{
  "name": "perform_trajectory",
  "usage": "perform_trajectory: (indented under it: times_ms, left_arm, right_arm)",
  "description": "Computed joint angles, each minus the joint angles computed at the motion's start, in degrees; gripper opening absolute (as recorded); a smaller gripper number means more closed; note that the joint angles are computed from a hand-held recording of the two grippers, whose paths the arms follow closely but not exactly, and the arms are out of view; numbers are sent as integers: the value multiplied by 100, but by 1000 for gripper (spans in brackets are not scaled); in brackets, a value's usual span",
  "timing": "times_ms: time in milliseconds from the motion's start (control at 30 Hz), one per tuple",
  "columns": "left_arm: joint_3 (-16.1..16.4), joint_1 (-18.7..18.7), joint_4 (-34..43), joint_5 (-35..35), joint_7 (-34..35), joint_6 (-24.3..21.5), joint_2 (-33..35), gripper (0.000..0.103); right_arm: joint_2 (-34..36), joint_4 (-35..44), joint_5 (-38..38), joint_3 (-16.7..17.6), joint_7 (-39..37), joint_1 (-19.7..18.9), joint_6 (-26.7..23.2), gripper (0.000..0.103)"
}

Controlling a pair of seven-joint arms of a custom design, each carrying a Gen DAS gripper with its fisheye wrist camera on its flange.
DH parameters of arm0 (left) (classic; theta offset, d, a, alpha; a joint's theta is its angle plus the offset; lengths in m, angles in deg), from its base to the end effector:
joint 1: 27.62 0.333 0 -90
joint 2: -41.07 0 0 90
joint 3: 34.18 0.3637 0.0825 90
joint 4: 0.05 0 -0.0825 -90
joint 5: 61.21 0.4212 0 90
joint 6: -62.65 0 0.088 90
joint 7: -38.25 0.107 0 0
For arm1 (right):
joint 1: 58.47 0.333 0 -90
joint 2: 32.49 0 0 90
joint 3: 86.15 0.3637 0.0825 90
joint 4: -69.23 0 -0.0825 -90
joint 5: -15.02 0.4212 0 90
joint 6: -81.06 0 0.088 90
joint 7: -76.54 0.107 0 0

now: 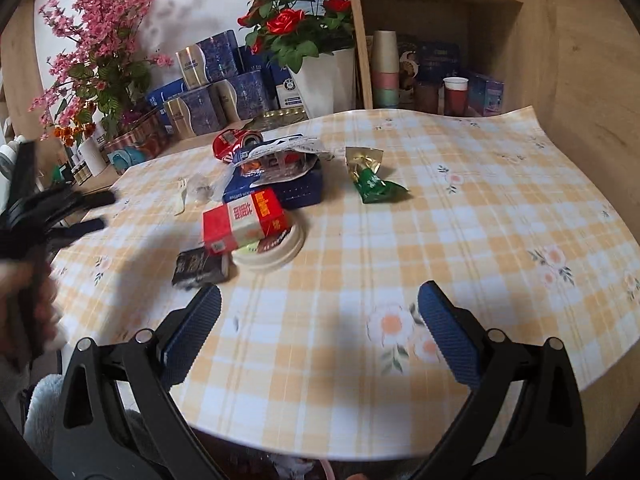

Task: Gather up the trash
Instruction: 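Grasp the white instruction card with the right gripper while the left gripper grasps a clear plastic piece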

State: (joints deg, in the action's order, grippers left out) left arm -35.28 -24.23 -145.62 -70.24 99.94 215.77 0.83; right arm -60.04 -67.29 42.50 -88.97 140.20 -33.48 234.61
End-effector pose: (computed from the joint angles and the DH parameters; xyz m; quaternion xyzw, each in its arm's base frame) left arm 0.3939 0.0187 0.6251 -0.8164 0.4089 -0.3716 0.1680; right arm 0.4393 0.1593 0.6163 -0.7830 0.4659 -0.1388 0.3881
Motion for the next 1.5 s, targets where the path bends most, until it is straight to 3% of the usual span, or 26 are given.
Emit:
perform_trajectory:
  times_ms: [100,267,400,433,533,733,867,1033,1133,1300,1400,1500]
  left_arm:
    - [102,-17,464,-143,-34,367,929,63]
    - [304,-189,950,-577,161,621,1854,62]
    - [378,-221,1159,-1001,397,462,2231,46]
    - [377,-213,1157,-1089,460,465,2251,36]
    - [255,-74,1124,-955,600,508,2214,26]
    - [367,-267,809,-1198,1328,572,1625,22]
    - [257,-179,603,-974,1359,574,1160,22]
    - [138,-81,266,-728,1087,581,538,22]
    - [164,-113,66,-651,968,577,225,22]
    - [304,-275,-268,-617,970,550,-242,22]
    - [416,-379,-431,-710,958,534,-425,22]
    - [485,-426,-568,-785,942,526,-567,22]
  right_arm:
    - [283,209,101,-58,-147,89,-31,97]
    - [599,506,387,-76,-489,112,-102,97]
    - [754,685,649,-70,-754,81,-154,97]
    - [788,722,693,-53,-786,58,-174,97]
    - [901,834,794,3,-868,-15,-225,97]
    - [1208,1225,512,270,-925,-161,-274,97]
    - [1591,1711,-476,662,-599,-295,-341,97]
    - [2626,3068,-2383,1097,500,-325,-1142,97]
    - [3489,4236,-3547,1139,1322,-88,-1997,97]
    - [4675,5997,-4185,922,1977,399,-3786,97]
    - [5075,6586,-4167,814,2206,535,-4366,98]
    - [5266,6863,-4157,732,2345,604,-4607,98]
